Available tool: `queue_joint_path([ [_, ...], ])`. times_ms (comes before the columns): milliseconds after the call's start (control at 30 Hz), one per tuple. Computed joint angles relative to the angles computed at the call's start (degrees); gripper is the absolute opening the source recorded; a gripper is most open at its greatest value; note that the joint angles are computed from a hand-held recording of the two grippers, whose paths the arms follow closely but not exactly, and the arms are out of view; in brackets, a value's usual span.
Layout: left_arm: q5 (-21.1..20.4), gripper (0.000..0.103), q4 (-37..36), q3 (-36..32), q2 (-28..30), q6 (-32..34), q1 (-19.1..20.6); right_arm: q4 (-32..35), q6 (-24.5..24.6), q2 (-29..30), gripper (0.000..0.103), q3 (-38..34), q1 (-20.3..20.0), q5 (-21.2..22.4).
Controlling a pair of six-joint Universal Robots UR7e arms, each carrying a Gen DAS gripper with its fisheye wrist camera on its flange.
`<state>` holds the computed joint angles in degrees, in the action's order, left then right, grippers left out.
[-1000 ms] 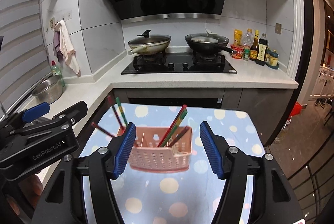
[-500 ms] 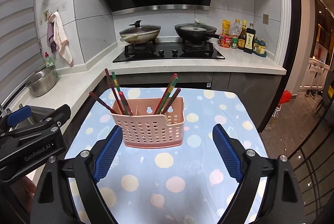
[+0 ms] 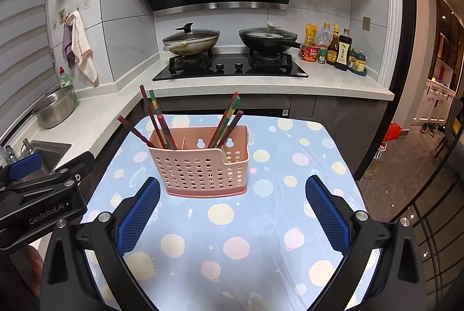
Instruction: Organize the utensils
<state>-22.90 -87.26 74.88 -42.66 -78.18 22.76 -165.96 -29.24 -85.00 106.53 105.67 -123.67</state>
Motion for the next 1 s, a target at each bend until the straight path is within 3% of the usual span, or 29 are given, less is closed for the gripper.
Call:
queue_joint_path([
  [133,0.68,0.096,2.70,-1.14,0.79,-1.45,-0.06,0.14,0.09,0.19,0.097,-0.35,-0.10,-0.03],
  [1000,0.70,0.096,3.45,-0.77,0.79,-3.08,-0.18,0.06,-0.30,0.63,0.097,-0.56,-0.23,-0.64],
])
